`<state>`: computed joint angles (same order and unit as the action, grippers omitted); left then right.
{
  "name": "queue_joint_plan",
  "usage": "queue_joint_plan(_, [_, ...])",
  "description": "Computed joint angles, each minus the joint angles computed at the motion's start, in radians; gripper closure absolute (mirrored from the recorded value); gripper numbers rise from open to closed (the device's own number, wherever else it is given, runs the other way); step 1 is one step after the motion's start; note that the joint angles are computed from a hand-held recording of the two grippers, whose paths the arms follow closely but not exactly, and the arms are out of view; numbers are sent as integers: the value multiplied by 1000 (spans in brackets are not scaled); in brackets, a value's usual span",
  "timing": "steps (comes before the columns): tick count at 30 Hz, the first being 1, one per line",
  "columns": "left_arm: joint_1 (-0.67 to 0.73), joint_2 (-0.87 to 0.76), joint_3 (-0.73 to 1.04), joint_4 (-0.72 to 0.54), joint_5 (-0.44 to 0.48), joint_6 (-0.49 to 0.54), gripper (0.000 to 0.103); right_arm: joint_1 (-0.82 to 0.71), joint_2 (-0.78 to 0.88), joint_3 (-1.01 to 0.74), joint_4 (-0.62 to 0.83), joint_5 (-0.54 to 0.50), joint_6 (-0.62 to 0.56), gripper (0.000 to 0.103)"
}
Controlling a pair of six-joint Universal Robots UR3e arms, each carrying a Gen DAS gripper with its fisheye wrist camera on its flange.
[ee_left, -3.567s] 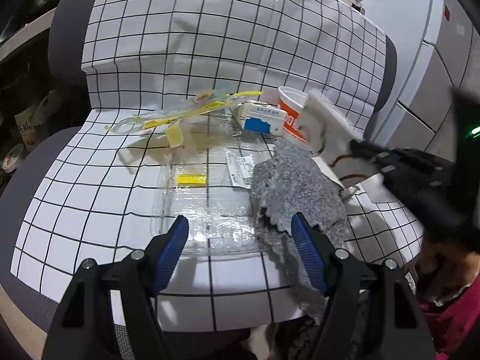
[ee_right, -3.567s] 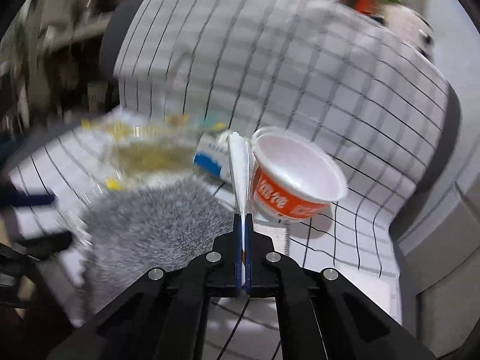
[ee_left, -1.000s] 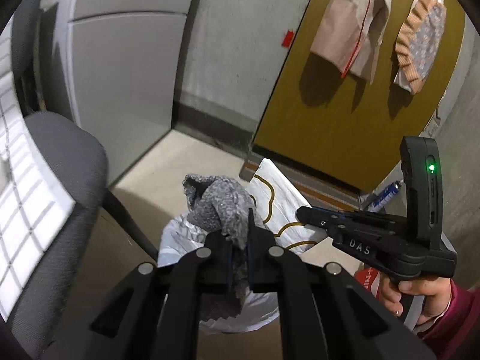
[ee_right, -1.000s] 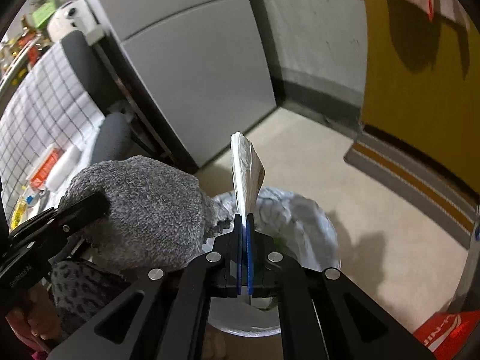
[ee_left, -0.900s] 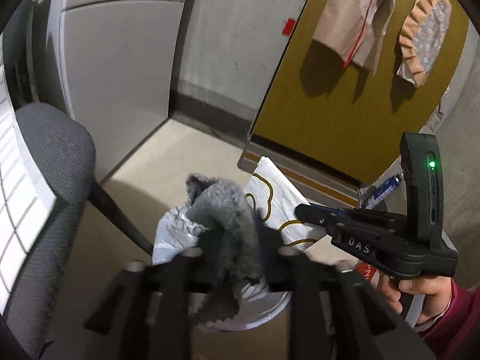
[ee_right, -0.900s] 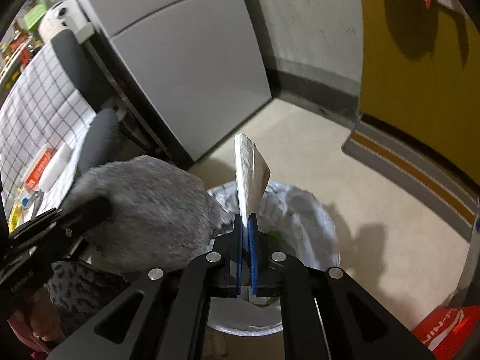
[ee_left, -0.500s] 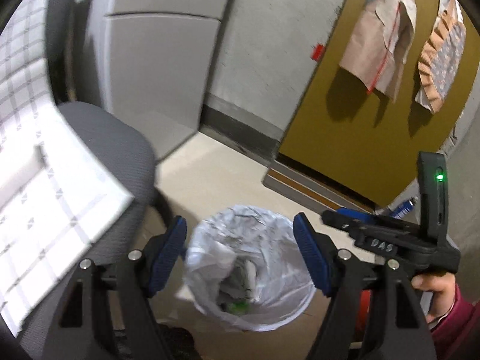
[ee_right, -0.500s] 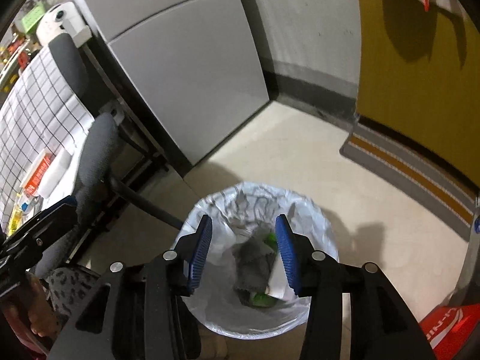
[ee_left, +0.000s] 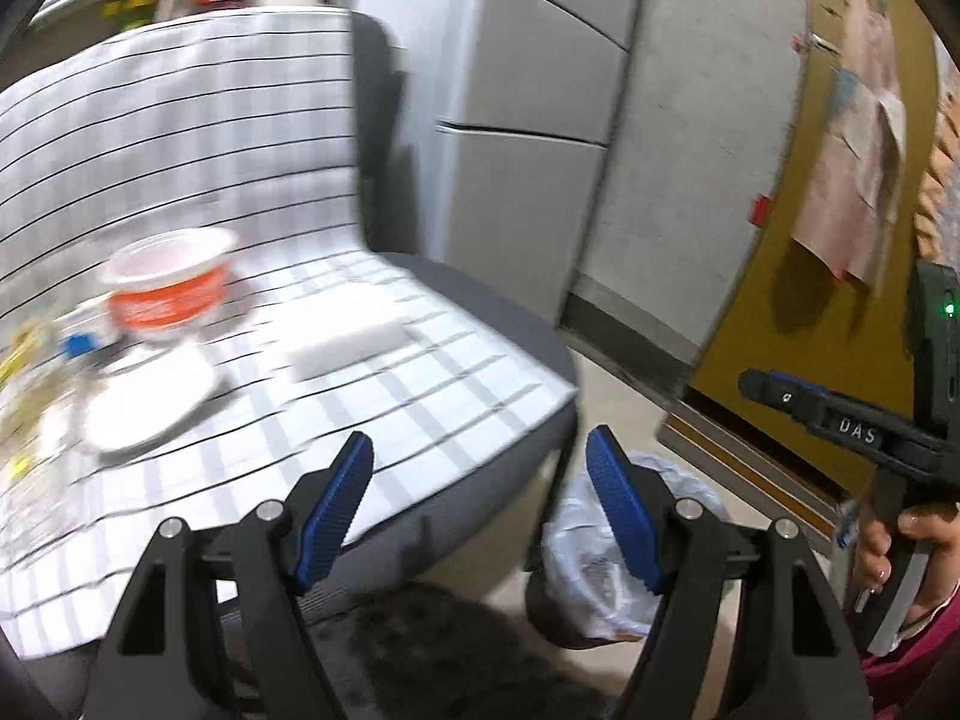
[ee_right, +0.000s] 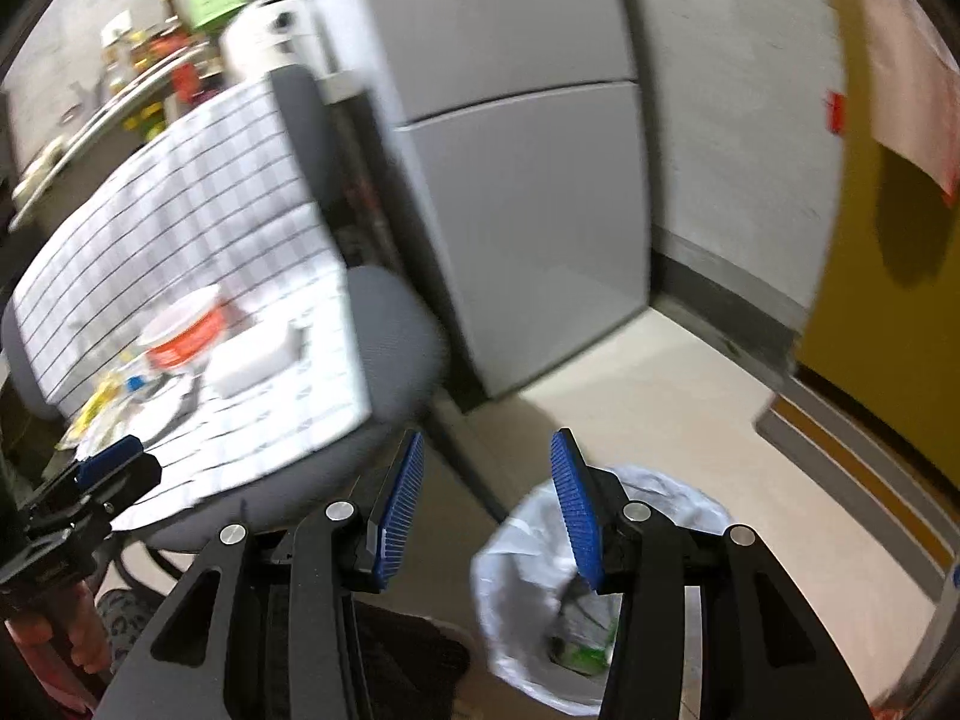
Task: Collect trash
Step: 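Move both open tools back over the chair seat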
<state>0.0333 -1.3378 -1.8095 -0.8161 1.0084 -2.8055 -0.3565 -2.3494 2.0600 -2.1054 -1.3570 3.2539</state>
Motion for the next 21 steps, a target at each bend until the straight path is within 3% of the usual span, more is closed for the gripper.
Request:
queue_joint_plan(5, [206, 142, -97, -73, -27, 55, 31, 349, 338, -134, -220, -165, 99, 48])
queue_joint_plan(9, [370, 178, -120, -107, -39, 90, 31, 498, 568, -273, -295, -209, 88, 43])
queue_joint_plan(16, [544, 116, -74, -94, -29, 73, 31, 619, 907, -584, -291, -179, 49, 41])
queue_joint_plan(21, [582, 54, -26, -54, 8, 44, 31, 694, 1214, -944, -204, -167, 42, 41])
